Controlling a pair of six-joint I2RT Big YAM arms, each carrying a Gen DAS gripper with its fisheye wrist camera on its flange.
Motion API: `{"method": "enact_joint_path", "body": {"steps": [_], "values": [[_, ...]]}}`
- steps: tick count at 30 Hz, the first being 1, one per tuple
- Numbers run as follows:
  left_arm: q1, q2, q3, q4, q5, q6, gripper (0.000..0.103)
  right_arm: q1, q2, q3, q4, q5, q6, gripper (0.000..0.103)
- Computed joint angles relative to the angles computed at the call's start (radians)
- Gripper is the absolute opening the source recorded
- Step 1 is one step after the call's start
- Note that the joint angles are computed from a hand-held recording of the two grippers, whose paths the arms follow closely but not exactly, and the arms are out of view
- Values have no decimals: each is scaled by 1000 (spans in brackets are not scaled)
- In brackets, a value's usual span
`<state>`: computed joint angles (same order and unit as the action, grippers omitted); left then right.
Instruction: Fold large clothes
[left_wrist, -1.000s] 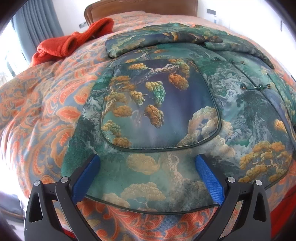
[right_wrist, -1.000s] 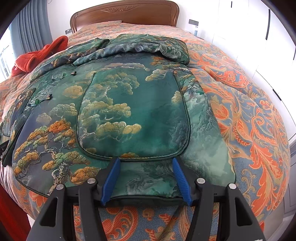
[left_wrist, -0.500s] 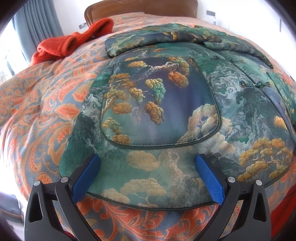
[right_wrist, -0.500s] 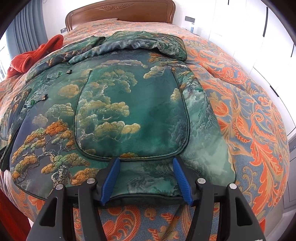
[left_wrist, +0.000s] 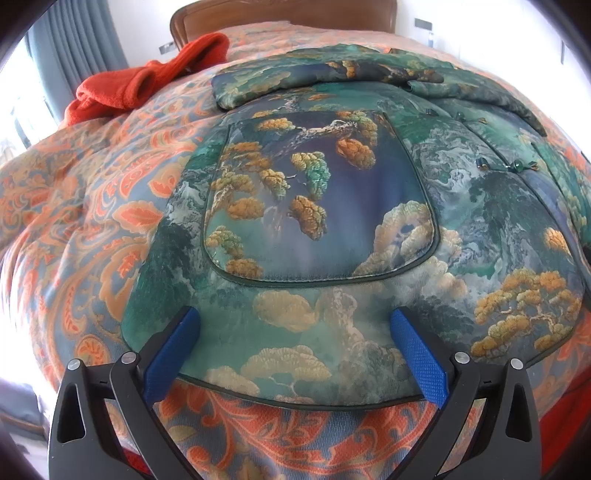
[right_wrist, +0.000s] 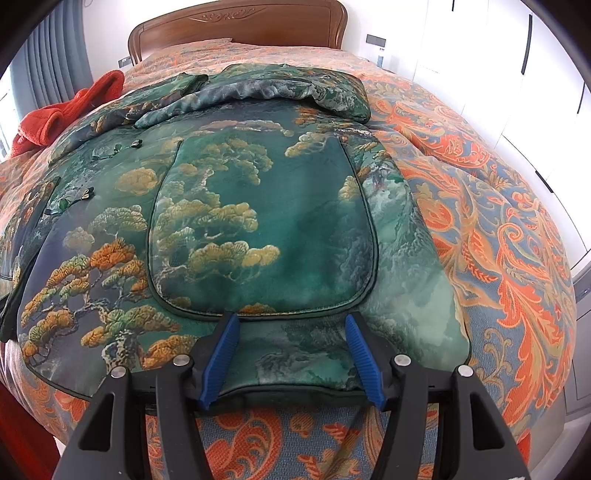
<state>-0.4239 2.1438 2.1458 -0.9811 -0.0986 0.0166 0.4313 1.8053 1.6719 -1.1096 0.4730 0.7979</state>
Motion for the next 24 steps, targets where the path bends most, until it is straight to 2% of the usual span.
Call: {"method": "enact_joint_path", "body": {"steps": [24], "values": [[7, -59, -63, -22, 28, 11, 102, -1, -7, 23, -47, -13, 27, 62]]}}
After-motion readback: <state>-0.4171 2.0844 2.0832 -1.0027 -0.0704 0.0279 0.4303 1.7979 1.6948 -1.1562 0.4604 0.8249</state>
